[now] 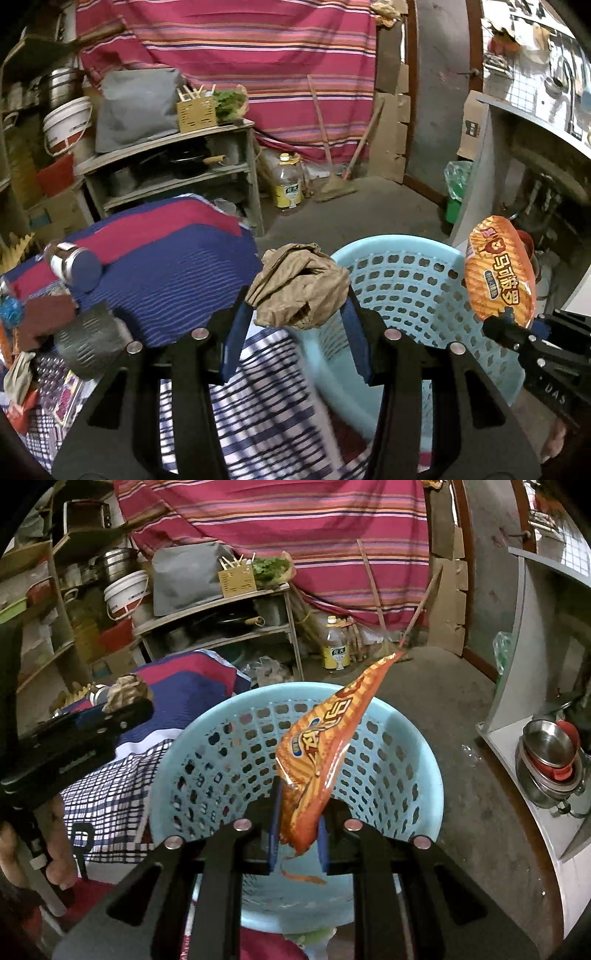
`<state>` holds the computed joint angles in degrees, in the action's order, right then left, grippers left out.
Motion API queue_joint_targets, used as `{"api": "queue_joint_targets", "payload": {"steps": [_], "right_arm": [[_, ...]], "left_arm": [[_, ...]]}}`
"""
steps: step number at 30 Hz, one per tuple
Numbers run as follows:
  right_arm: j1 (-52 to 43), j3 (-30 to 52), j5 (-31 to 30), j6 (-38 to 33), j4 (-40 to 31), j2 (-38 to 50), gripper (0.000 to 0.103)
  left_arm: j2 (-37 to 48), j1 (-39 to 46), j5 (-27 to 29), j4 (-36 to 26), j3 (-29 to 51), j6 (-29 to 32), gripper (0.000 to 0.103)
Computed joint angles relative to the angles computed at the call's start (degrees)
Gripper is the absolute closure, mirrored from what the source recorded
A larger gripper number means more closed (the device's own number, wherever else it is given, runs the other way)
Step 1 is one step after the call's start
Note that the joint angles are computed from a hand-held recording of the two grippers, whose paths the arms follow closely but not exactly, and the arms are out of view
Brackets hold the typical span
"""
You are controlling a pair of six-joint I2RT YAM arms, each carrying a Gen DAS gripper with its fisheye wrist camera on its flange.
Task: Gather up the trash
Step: 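Carry both items over the blue basket and open both tools, then withdraw both tools from the basket back toward the table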
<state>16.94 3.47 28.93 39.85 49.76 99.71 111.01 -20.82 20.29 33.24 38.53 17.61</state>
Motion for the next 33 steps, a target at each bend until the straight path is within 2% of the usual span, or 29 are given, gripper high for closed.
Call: {"api": "queue_joint_targets", "payload": {"steps": [8, 11, 14, 16, 17, 22, 28, 33], "right_arm": [[-1.7, -1.2, -1.4, -0.3, 7.2, 5.2, 0.087], [-1.1, -0.9, -1.0, 0.2, 6.2, 4.8, 0.087], [-1.4, -0.9, -1.2, -0.1, 6.5, 5.1, 0.087], [-1.4, -1.0, -1.2, -0.2, 7.2, 5.7, 0.087], [-1.5, -1.0, -1.2, -0.3, 7.6, 6.3, 0.087], [-1.1, -0.6, -1.4, 0.3, 9.4, 8.9, 0.087], [-0.3, 2.0, -2.0, 0.9, 5.2, 8.2, 0.087], [0.1, 5.4, -2.0, 1.7, -1.2, 6.5, 0.085]], "left_arm": [[-0.3, -3.5, -0.9, 0.2, 1.0, -0.7, 0.052], [-0.9, -4.3, -1.7, 0.7, 0.7, -0.8, 0.047], [-1.3, -4.2, -0.6, -1.5, 1.6, -1.0, 0.04], [-1.6, -3.5, 0.1, -1.8, 1.7, -1.3, 0.028], [-1.8, -3.2, 0.5, -1.9, 1.5, -1.4, 0.026], [-1.6, -2.1, 0.6, -3.0, 2.2, -1.1, 0.024], [-2.6, 2.7, 2.3, -3.7, 2.5, -1.2, 0.017], [-3.1, 7.7, 3.9, -4.3, 2.8, 0.1, 0.014]]}}
